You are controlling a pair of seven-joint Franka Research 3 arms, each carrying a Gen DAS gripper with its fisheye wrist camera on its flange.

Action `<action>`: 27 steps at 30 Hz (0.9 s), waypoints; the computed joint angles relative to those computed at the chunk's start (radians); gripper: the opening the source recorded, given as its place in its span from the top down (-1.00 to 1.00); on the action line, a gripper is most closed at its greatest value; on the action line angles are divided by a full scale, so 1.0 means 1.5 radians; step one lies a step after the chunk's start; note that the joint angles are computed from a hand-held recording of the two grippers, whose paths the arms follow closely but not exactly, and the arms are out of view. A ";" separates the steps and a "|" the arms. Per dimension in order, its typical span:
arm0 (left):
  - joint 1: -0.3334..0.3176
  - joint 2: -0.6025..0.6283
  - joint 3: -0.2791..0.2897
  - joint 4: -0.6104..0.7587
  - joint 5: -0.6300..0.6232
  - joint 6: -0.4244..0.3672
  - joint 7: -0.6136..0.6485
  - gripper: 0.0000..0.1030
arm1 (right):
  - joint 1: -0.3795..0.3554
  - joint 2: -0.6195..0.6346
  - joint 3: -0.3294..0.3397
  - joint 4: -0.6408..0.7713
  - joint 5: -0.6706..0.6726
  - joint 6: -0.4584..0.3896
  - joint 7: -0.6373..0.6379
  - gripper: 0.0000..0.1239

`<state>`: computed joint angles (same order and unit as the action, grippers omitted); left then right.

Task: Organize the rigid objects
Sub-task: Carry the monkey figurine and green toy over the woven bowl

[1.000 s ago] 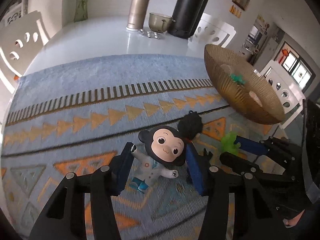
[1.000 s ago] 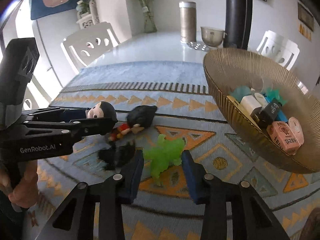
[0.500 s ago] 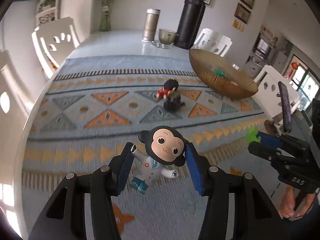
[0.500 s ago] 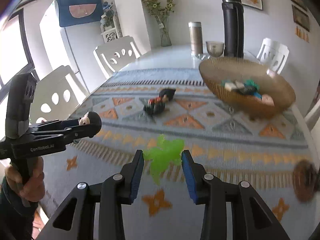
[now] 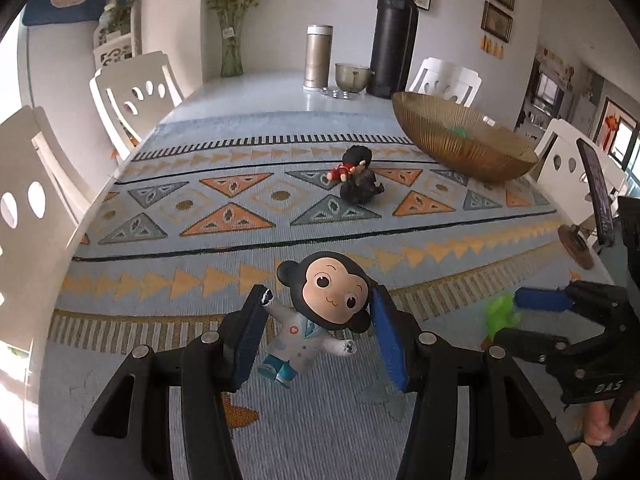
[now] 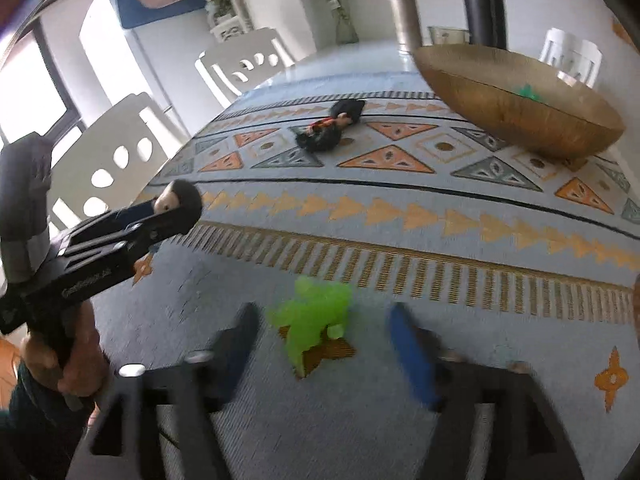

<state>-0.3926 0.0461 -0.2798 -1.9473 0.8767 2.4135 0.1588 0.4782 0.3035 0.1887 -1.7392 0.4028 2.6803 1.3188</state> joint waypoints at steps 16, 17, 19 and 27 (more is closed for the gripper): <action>-0.026 0.024 -0.007 0.040 0.029 -0.098 -0.001 0.04 | 0.054 -0.004 -0.044 -0.011 -0.236 0.023 0.178 0.41; -0.031 0.030 -0.008 0.049 0.032 -0.112 0.005 0.04 | 0.056 -0.008 -0.046 -0.016 -0.240 0.031 0.181 0.41; -0.040 0.041 -0.009 0.070 0.038 -0.140 0.011 0.04 | 0.046 -0.018 -0.042 -0.027 -0.220 0.048 0.179 0.41; -0.069 0.124 0.017 0.266 0.091 -0.129 0.101 0.04 | 0.045 -0.061 -0.140 0.014 -0.345 0.145 0.369 0.41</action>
<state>-0.4958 0.2320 -0.2550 -1.5478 1.0131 2.2207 0.3105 0.5454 0.2114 -0.0215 -1.7177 -0.1153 2.8984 1.8728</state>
